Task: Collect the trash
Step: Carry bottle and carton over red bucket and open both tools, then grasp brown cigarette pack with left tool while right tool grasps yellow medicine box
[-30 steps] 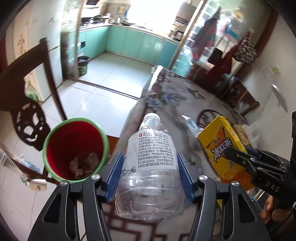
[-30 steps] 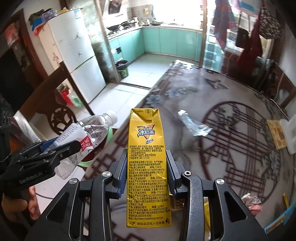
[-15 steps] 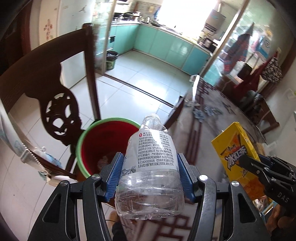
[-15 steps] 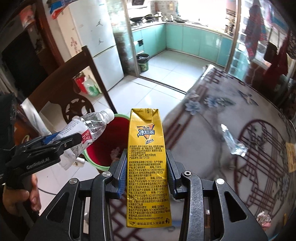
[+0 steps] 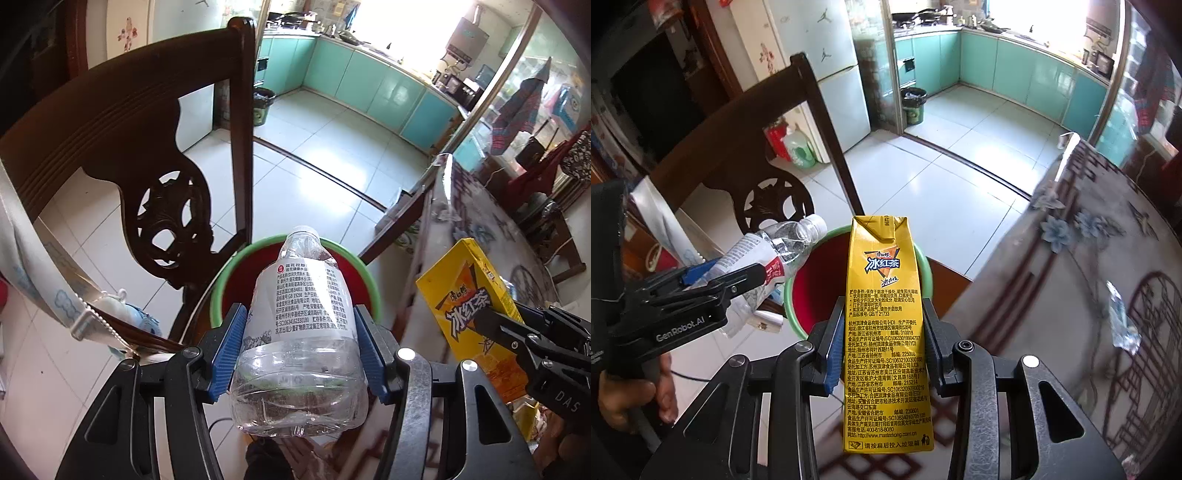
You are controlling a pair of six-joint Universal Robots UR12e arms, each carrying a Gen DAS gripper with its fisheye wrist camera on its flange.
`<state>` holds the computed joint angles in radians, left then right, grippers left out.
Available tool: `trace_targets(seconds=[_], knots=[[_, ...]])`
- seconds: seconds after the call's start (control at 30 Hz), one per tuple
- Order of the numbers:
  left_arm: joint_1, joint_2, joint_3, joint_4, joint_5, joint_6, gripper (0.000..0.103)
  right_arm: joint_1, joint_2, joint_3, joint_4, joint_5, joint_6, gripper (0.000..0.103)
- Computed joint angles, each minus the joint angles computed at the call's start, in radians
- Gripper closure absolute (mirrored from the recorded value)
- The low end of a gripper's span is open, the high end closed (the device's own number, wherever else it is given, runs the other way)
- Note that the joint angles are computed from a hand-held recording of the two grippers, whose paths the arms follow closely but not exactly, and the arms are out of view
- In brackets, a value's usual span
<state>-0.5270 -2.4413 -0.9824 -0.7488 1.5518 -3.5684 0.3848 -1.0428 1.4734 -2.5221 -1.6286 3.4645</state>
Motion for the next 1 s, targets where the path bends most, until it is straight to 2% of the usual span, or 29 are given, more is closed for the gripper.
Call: trace_targets(seconds=[0.27, 0.33, 0.37, 0.4, 0.7, 1.0], knots=[[0.013, -0.051, 0.08, -0.059, -0.025, 0.036, 0.046, -0.004, 0.048, -0.062, 0.053, 0.029, 0.009, 0.067], [0.011, -0.068, 0.111, -0.089, -0.02, 0.039, 0.045, -0.006, 0.052, -0.068, 0.067, 0.028, 0.022, 0.05], [0.011, -0.073, 0.12, -0.098, -0.018, 0.039, 0.044, -0.005, 0.051, -0.065, 0.06, 0.014, 0.033, 0.033], [0.011, -0.078, 0.128, -0.104, -0.019, 0.039, 0.044, -0.003, 0.049, -0.061, 0.05, 0.002, 0.04, 0.027], [-0.001, -0.091, 0.154, -0.102, -0.047, 0.034, 0.041, -0.008, 0.011, -0.022, 0.042, -0.022, 0.058, 0.027], [-0.038, -0.099, 0.189, -0.109, -0.05, 0.069, 0.041, -0.023, -0.069, 0.089, -0.01, -0.046, 0.103, 0.027]])
